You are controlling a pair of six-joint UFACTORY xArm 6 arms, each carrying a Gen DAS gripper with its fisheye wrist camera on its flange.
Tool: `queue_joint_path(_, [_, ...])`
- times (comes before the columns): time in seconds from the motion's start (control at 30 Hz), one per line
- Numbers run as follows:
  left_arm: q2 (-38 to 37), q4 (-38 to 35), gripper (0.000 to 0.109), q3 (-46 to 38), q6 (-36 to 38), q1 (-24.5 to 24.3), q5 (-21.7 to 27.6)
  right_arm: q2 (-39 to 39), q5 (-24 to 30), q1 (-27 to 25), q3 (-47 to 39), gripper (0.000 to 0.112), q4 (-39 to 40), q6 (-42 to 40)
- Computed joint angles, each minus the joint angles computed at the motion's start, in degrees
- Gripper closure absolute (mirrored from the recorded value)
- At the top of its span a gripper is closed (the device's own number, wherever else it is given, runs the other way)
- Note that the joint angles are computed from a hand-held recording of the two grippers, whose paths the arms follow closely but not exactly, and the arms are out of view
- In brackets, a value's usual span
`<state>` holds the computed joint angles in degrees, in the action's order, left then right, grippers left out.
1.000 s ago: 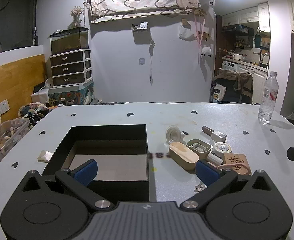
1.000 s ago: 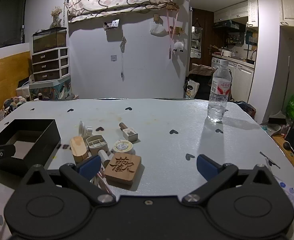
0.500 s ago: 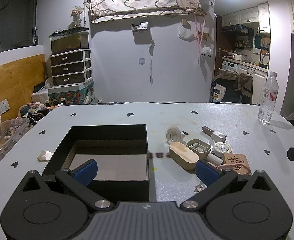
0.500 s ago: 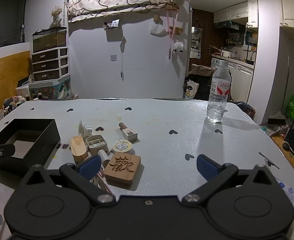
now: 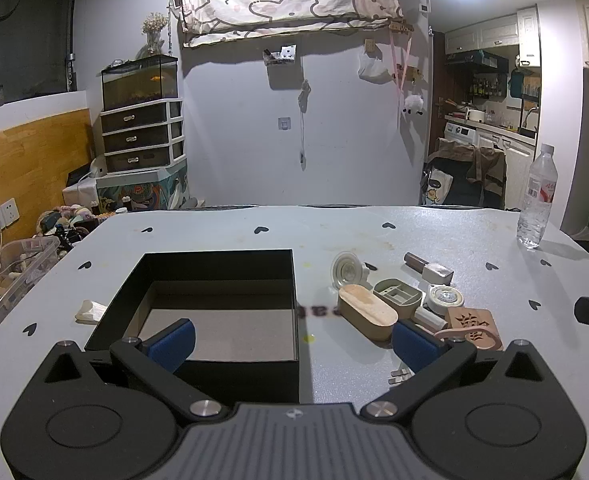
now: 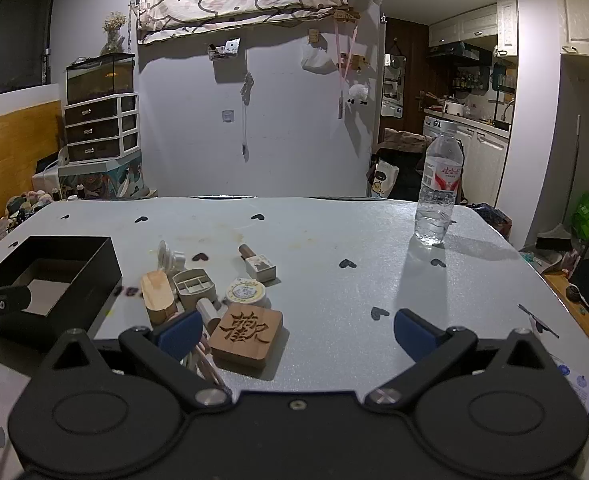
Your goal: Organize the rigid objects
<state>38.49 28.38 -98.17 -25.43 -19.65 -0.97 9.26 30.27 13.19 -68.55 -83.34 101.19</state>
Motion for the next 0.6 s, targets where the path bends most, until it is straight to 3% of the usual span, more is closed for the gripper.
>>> queue_joint_path(0.6, [-1.5, 7.3, 0.006, 1.4, -7.1, 0.7, -0.9, -1.0, 0.2, 0.1, 1.1, 0.009, -0.9, 0.5])
